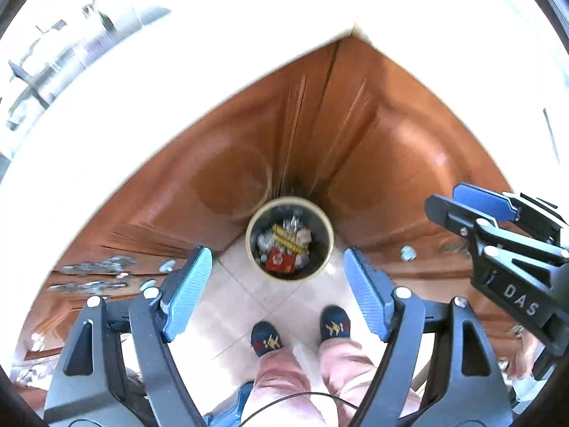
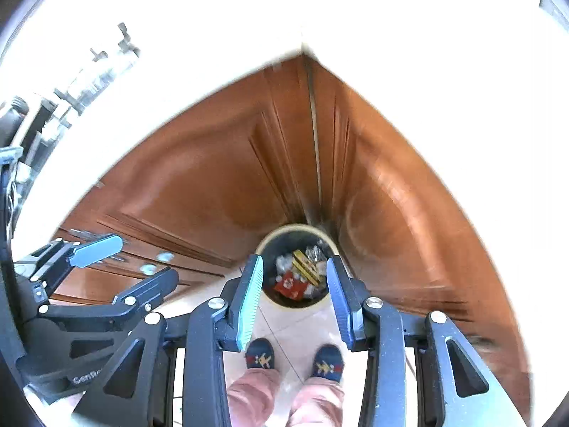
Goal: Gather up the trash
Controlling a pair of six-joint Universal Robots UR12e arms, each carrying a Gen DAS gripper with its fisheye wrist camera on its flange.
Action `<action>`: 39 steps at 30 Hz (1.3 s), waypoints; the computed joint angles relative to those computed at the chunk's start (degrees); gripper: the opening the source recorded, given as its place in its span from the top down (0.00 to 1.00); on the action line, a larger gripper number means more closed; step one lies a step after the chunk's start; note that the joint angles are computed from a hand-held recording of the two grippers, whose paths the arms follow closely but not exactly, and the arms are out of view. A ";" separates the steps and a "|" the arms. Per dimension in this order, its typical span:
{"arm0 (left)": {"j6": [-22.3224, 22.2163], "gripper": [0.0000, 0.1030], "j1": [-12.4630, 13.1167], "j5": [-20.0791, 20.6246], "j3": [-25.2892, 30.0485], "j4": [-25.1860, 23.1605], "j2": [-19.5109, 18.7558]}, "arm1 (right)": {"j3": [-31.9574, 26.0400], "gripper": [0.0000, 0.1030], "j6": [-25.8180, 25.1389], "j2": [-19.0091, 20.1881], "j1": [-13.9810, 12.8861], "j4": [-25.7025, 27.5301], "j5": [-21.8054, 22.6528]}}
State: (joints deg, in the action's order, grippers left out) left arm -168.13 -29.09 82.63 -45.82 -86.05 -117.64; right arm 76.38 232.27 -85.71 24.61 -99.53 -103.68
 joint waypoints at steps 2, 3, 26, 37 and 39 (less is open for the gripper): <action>-0.75 0.27 -0.14 0.08 2.69 0.09 0.09 | -3.26 0.63 -0.98 -0.30 0.20 1.57 -1.22; -1.14 0.27 -0.27 0.33 4.09 0.29 0.18 | -4.76 0.62 -1.63 -0.41 0.31 2.04 -1.78; -14.06 0.27 -5.26 12.93 31.72 2.30 -5.64 | -29.10 0.33 -8.13 1.82 5.20 6.13 -19.04; -14.88 0.27 -5.81 13.30 27.82 2.07 -3.24 | -27.88 0.33 -7.40 1.52 6.98 5.39 -23.47; -14.98 0.27 -5.70 13.51 26.95 2.86 -2.76 | -27.30 0.33 -7.24 1.31 7.14 5.12 -23.80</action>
State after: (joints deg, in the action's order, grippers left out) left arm -183.10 -34.79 96.13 -18.87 -83.20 -120.41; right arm 49.08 225.04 -84.40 31.75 -94.41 -127.49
